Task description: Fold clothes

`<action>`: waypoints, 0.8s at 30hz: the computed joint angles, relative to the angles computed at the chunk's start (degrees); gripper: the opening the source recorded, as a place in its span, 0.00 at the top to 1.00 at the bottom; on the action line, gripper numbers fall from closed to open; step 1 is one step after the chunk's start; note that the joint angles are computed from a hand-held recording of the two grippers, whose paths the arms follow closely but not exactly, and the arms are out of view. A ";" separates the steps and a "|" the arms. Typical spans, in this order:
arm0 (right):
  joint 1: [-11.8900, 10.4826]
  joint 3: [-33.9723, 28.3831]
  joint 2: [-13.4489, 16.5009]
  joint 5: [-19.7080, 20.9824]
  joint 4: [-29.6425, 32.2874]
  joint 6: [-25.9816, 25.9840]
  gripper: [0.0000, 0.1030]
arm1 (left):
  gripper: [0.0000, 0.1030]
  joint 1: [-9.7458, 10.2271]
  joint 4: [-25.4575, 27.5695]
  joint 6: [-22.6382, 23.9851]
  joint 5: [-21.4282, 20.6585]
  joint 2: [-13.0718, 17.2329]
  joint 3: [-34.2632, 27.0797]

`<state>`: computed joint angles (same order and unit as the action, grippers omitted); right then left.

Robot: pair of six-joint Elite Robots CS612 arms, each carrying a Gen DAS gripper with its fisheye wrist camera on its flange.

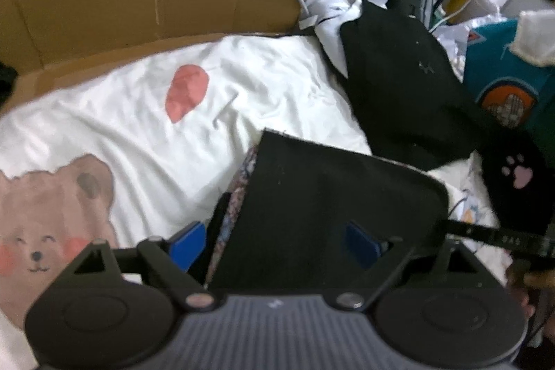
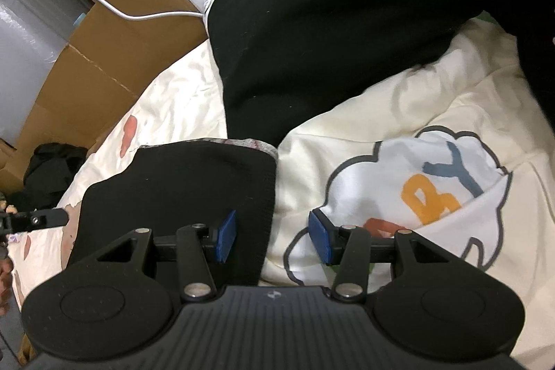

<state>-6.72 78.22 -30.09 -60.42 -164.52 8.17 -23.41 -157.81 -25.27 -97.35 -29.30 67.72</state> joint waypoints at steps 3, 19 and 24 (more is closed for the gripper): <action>0.04 -0.59 0.31 0.26 0.91 0.41 0.51 | 0.13 0.88 0.81 -2.31 -4.15 1.69 -1.90; 0.51 -2.64 1.59 2.43 3.60 -0.45 0.51 | 0.14 2.11 0.25 -1.10 -8.10 5.68 -3.74; 0.59 -2.89 1.78 2.54 3.66 -0.52 0.51 | 0.33 2.23 -0.10 -0.03 -8.27 5.97 -4.02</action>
